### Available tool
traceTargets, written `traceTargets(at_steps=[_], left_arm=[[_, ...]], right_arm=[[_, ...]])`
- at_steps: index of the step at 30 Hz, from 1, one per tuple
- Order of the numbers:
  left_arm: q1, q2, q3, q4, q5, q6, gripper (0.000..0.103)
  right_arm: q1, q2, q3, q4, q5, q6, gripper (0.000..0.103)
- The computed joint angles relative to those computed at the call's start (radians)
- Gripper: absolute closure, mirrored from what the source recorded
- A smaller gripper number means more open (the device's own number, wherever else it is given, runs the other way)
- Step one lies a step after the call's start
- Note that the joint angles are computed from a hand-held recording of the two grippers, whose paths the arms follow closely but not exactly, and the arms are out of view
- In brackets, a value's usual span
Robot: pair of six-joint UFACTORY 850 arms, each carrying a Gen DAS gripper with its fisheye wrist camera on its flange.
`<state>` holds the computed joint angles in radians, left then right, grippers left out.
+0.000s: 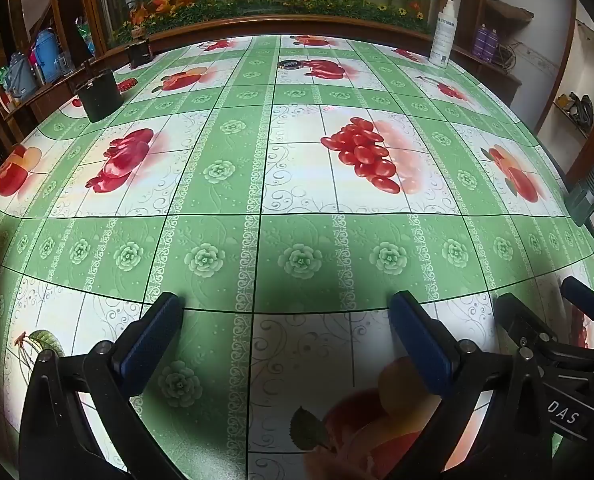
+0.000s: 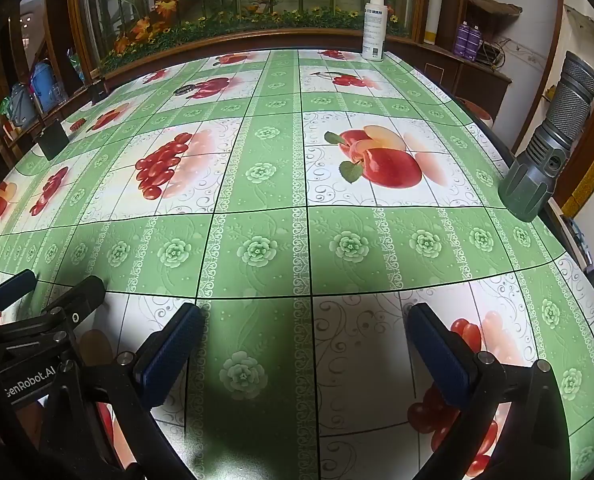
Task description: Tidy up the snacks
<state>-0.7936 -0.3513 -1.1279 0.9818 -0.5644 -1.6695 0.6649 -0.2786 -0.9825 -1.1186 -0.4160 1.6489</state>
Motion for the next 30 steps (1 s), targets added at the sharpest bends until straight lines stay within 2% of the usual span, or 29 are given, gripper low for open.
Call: traceTargets(at_steps=[30], left_arm=[[0.001,-0.001,-0.001,0.005,-0.001,-0.003,0.0]], right_arm=[[0.001,0.0,0.001,-0.006,-0.005,0.003,0.0]])
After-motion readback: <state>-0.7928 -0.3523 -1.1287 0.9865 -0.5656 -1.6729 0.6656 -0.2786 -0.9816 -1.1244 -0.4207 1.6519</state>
